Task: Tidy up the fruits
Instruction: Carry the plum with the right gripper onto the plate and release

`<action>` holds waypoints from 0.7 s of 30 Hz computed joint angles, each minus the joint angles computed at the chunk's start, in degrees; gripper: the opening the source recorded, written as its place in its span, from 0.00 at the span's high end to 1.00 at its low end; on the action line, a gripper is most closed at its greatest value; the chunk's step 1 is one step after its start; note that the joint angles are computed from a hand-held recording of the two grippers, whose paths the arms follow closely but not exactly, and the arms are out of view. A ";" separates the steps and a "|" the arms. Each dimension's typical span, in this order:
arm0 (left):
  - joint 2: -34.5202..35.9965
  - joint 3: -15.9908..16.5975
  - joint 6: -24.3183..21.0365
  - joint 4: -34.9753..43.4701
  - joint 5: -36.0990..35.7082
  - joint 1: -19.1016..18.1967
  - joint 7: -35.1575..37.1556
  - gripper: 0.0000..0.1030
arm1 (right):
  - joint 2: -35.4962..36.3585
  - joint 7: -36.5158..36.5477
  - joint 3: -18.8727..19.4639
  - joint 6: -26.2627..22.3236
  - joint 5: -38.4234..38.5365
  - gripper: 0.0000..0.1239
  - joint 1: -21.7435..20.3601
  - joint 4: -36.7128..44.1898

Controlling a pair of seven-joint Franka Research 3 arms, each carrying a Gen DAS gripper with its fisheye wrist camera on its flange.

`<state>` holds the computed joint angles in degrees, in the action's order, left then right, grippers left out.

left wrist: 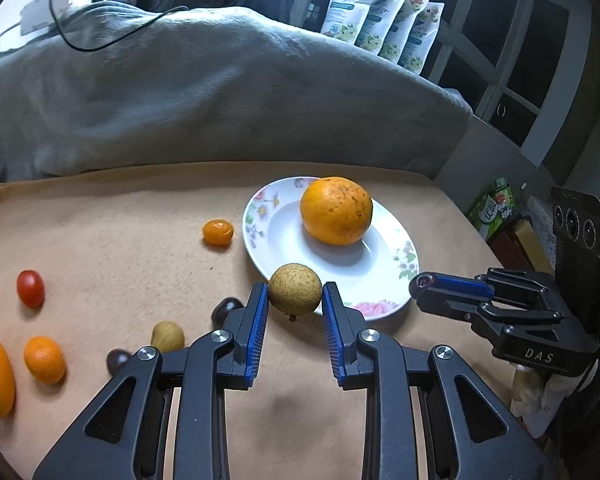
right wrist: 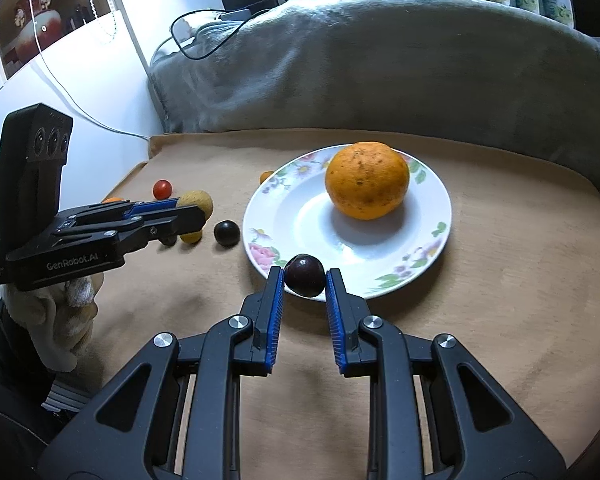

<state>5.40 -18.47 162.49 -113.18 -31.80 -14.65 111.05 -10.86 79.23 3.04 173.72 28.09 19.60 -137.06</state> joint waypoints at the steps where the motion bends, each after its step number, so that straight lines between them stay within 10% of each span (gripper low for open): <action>1: 0.32 0.02 -0.05 0.36 0.44 -0.10 -0.32 0.75 | 0.08 -0.31 -0.25 -0.03 0.34 0.82 0.18 0.05; 21: 6.38 -2.16 -1.65 6.85 10.01 1.53 -7.50 0.75 | 2.36 -0.27 0.69 -0.50 -0.84 0.82 -1.50 1.66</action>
